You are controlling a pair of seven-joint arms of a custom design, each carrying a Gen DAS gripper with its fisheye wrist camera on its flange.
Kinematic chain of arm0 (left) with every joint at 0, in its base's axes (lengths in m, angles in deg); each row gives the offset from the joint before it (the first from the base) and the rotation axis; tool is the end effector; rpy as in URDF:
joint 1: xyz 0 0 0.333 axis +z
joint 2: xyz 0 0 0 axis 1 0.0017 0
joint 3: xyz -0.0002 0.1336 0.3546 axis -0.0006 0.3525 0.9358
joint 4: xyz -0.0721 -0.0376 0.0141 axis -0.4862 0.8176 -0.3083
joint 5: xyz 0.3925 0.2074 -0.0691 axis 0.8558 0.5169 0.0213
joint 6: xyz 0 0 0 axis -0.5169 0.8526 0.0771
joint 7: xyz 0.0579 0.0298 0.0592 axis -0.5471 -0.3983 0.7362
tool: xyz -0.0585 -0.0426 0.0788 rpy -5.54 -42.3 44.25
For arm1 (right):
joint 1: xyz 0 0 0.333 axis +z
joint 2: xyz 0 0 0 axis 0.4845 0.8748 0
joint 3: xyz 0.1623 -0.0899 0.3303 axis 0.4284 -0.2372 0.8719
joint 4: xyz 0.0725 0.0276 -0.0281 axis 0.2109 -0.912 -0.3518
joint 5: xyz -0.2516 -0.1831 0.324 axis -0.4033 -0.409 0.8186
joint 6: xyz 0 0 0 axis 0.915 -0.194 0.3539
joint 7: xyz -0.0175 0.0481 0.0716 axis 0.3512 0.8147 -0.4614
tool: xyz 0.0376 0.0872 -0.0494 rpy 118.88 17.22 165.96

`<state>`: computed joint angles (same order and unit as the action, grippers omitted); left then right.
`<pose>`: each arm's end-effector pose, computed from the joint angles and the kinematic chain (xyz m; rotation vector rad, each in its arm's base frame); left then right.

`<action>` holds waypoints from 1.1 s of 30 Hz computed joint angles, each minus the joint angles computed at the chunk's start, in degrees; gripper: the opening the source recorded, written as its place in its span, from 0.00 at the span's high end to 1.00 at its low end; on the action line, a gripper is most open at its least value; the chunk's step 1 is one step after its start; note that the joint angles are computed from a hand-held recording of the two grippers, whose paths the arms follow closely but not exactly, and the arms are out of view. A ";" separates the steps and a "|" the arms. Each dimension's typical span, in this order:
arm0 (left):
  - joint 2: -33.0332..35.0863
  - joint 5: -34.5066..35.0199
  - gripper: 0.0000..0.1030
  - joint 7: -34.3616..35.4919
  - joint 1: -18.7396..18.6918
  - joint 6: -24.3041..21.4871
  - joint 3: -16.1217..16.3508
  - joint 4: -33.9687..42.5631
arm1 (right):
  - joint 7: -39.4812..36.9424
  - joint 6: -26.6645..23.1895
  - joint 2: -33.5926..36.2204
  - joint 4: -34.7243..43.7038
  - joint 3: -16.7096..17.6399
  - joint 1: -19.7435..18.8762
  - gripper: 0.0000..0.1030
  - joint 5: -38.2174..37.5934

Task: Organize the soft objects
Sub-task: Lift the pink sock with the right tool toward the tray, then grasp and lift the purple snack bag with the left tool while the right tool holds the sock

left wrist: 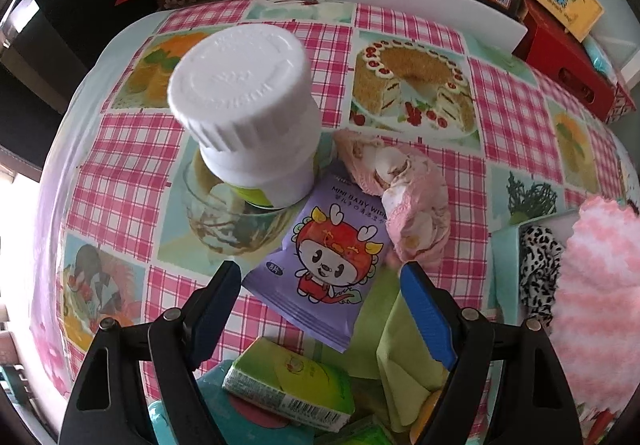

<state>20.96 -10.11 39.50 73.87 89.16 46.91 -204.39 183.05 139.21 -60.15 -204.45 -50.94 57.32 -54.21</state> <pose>0.5172 -0.2984 0.4294 -2.0683 2.0866 -0.2490 0.4039 0.1432 0.5138 -1.5739 1.6875 -0.2174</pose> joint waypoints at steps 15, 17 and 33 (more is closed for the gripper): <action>2.20 8.31 0.27 -2.89 -1.60 -4.46 -0.21 2.83 | -0.54 -0.25 0.56 0.24 -0.32 0.60 0.88 1.28; 2.34 8.69 0.27 -3.03 -1.83 -4.71 -0.33 3.12 | -0.68 -0.26 0.58 0.24 -0.48 0.80 0.88 1.49; -0.07 6.41 0.43 -1.60 -1.36 -1.05 -0.18 1.46 | -0.84 -0.27 0.54 0.15 -0.18 0.46 0.88 1.97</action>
<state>20.88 -3.70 37.90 72.51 88.11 46.72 -202.93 182.21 138.94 -59.60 -204.31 -51.11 57.78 -52.24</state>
